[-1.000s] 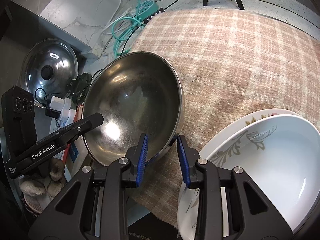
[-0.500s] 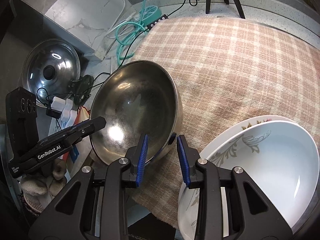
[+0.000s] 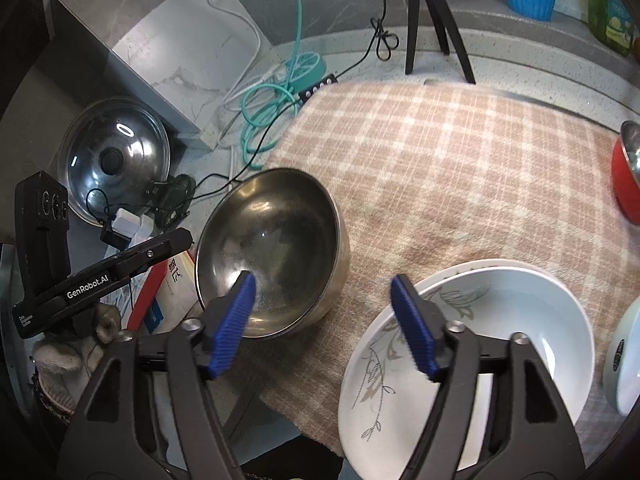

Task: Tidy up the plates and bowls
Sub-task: 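Lower the steel bowl onto the cloth and open both tools, then move both tools to the rim of the red pot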

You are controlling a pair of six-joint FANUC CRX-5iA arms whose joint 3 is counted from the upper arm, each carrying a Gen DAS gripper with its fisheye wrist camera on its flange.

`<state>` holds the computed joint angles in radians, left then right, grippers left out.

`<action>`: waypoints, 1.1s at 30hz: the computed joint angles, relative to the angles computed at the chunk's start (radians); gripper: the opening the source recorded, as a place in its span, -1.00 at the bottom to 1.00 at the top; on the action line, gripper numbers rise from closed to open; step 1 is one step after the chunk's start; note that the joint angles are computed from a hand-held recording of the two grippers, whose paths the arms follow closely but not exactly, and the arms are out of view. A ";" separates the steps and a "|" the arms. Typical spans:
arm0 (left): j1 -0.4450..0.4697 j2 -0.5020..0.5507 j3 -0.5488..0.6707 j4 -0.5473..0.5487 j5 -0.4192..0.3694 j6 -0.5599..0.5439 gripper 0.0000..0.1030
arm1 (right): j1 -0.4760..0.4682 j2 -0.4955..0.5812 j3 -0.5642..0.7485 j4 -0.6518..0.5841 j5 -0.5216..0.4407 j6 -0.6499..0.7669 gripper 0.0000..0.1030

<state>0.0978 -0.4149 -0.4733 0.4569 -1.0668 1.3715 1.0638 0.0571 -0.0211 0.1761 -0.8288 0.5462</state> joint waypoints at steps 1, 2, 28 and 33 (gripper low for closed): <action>-0.006 0.000 0.005 0.001 0.001 -0.008 0.03 | 0.002 -0.010 -0.008 0.018 0.000 -0.006 0.68; -0.013 -0.001 0.012 -0.006 0.005 -0.008 0.23 | 0.006 -0.016 -0.014 0.035 -0.003 -0.011 0.72; -0.305 0.151 0.206 -0.026 0.152 0.068 0.42 | -0.043 -0.400 -0.366 0.383 -0.132 -0.359 0.81; -0.371 0.214 0.257 -0.040 0.174 0.096 0.42 | -0.090 -0.458 -0.413 0.394 -0.152 -0.372 0.81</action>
<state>-0.2736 -0.2006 -0.2167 0.4170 -0.8926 1.4675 0.9736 -0.4011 -0.4340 0.5697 -0.9812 0.1743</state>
